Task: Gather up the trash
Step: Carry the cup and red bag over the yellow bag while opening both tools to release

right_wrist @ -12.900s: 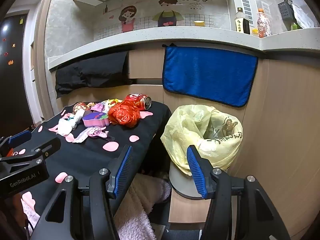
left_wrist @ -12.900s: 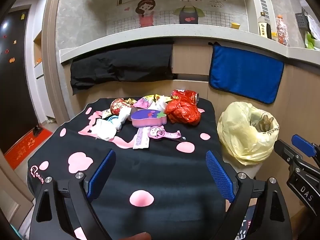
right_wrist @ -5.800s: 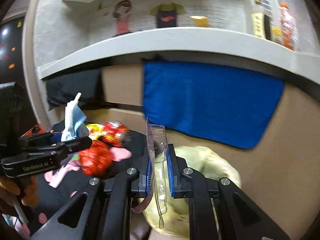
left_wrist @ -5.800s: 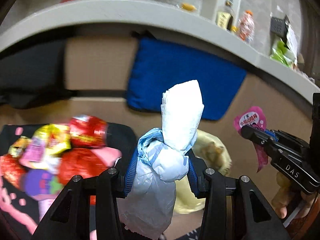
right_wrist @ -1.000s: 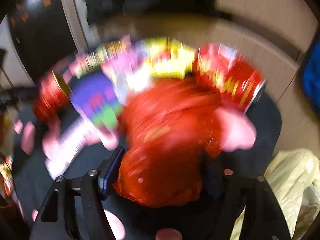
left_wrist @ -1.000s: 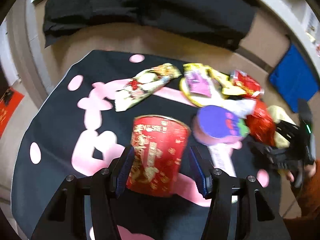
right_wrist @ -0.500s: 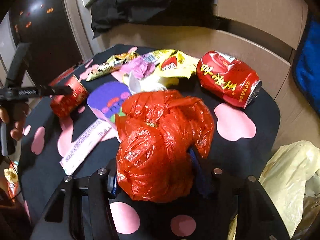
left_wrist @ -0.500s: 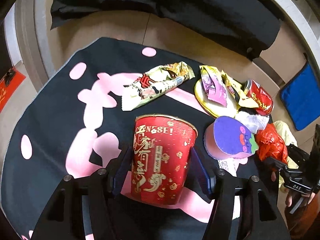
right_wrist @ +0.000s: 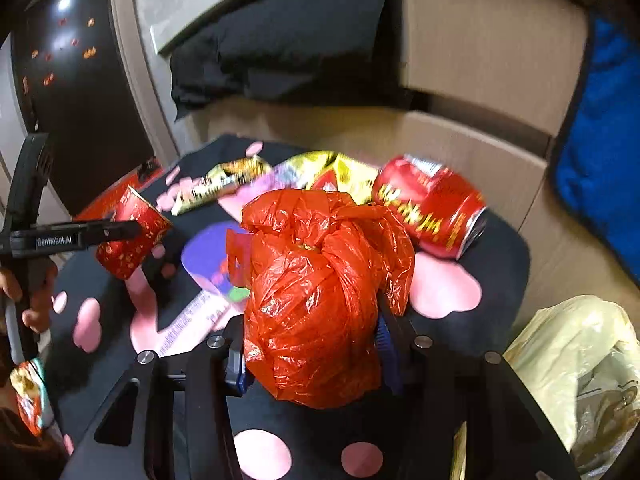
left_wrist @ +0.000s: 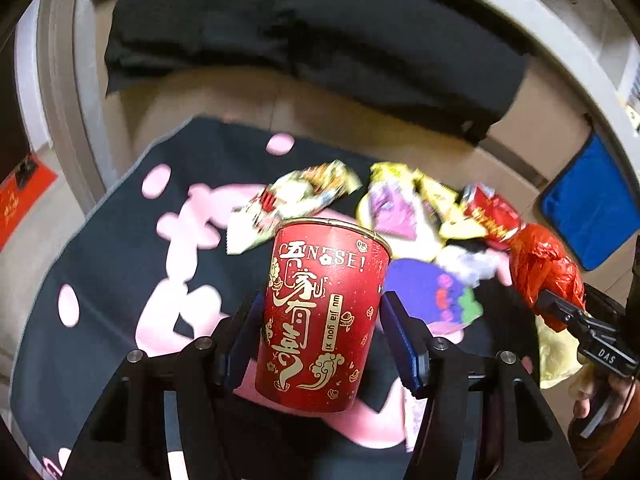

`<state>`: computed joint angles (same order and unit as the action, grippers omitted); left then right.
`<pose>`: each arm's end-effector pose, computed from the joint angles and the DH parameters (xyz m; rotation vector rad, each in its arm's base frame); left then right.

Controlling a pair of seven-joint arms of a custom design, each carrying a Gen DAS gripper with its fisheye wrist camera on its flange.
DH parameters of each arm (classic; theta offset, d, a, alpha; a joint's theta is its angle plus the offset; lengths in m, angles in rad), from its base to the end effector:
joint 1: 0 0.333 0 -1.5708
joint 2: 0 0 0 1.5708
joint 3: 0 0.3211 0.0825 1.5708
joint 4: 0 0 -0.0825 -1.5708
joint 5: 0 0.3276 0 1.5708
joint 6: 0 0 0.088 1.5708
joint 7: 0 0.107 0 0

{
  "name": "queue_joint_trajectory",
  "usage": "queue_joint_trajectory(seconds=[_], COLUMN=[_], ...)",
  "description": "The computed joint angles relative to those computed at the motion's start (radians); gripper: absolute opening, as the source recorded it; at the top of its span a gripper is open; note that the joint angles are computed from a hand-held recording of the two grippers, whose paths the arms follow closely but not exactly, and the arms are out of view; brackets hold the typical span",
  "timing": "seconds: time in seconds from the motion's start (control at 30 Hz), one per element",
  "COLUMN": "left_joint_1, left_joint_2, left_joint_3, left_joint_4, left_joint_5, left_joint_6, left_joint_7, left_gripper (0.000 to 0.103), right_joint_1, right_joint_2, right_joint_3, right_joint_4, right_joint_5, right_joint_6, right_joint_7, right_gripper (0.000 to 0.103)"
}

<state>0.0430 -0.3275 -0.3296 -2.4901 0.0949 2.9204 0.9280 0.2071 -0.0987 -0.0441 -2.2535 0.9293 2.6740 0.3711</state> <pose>0.4106 -0.1406 0.5230 -2.0660 1.6090 -0.8890 0.4896 0.0553 0.4893 -2.1348 1.0961 -0.3665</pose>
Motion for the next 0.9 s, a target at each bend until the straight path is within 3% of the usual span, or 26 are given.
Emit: queue_joint_trajectory(seconds=[0.23, 0.4, 0.47, 0.7, 0.9], left_joint_1=[0.063, 0.18, 0.192, 0.215, 0.171], left_joint_2=[-0.041, -0.063, -0.058, 0.056, 0.262], left_joint_3=[-0.112, -0.257, -0.283, -0.395, -0.476], left_joint_4=[0.058, 0.132, 0.161, 0.325, 0.515], left_joint_5=[0.119, 0.26, 0.292, 0.459, 0.643], left_joint_6=[0.019, 0.03, 0.028, -0.022, -0.102], left_joint_7=[-0.074, -0.194, -0.218, -0.336, -0.426], left_gripper=[0.06, 0.06, 0.06, 0.06, 0.06], right_joint_1=[-0.005, 0.012, 0.024, 0.031, 0.009], right_joint_2=[-0.081, -0.144, -0.167, -0.235, -0.254], right_joint_3=[-0.033, -0.061, -0.074, -0.147, -0.22], right_joint_4=[-0.001, -0.02, -0.027, -0.031, -0.023], right_joint_5=[0.021, 0.05, 0.059, 0.054, 0.065], right_joint_6=[-0.051, -0.02, 0.004, 0.016, 0.019], right_joint_7=[0.037, 0.017, 0.003, -0.015, -0.016], right_gripper=[0.046, 0.046, 0.046, 0.046, 0.046])
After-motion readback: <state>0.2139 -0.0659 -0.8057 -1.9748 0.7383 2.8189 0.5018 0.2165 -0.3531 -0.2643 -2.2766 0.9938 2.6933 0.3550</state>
